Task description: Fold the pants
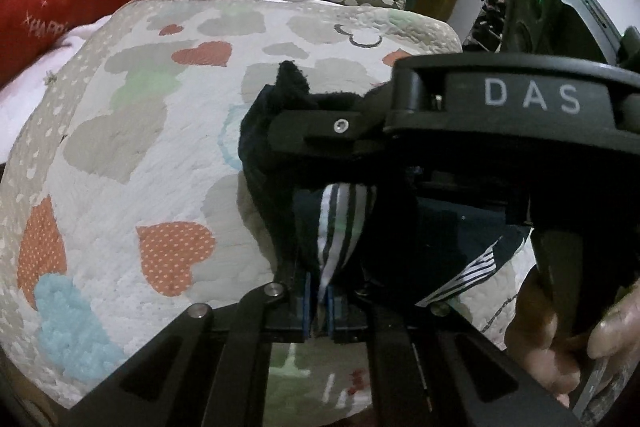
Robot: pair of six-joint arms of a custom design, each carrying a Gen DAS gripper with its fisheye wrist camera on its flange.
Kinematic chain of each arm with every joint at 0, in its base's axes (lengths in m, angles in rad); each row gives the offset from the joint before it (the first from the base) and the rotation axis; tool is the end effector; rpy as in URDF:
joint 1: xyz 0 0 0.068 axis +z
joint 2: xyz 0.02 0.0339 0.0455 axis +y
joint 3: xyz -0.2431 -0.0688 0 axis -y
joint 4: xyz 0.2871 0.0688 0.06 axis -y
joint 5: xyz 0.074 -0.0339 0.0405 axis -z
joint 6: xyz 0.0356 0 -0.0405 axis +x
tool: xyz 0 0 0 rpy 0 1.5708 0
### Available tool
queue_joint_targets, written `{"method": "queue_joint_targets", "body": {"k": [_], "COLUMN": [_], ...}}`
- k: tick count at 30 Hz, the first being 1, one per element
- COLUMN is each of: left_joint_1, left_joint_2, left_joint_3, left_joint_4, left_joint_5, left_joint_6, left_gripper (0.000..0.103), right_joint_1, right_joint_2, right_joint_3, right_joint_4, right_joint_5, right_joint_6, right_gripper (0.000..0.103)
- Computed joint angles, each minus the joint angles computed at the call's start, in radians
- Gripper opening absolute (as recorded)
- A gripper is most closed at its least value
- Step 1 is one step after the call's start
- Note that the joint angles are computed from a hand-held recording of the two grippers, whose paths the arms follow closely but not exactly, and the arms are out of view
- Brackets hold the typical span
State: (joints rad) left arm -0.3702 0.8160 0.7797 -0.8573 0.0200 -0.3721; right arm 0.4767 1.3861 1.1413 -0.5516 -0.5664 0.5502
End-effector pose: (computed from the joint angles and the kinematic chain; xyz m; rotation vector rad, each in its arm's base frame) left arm 0.1966 -0.0771 0.2547 0.0064 2.4960 -0.3421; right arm 0.2944 0.1735 0.2667 -0.2047 2.5097 1.1347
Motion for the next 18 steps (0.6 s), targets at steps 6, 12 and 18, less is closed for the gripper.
{"method": "queue_joint_targets", "body": {"k": [6,12,18], "left_joint_1": [-0.067,-0.123,-0.163], "left_joint_2": [0.077,0.141,0.192], "left_joint_3": [0.049,0.070,0.087], "left_joint_4": [0.005,0.022,0.029], "left_joint_5": [-0.038,-0.072,-0.099], "left_joint_6": [-0.013,-0.026,-0.034], "left_gripper": [0.005,0.005,0.005], "right_joint_1": [-0.066,-0.129,-0.179], "right_joint_2": [-0.060,-0.091,-0.114], "right_joint_3": [-0.073,-0.131,-0.188], "right_joint_4": [0.035,0.055,0.078], "right_joint_5": [-0.035,-0.071,-0.097], "right_joint_6": [0.020,0.032,0.052], "right_gripper": [0.024,0.024,0.024]}}
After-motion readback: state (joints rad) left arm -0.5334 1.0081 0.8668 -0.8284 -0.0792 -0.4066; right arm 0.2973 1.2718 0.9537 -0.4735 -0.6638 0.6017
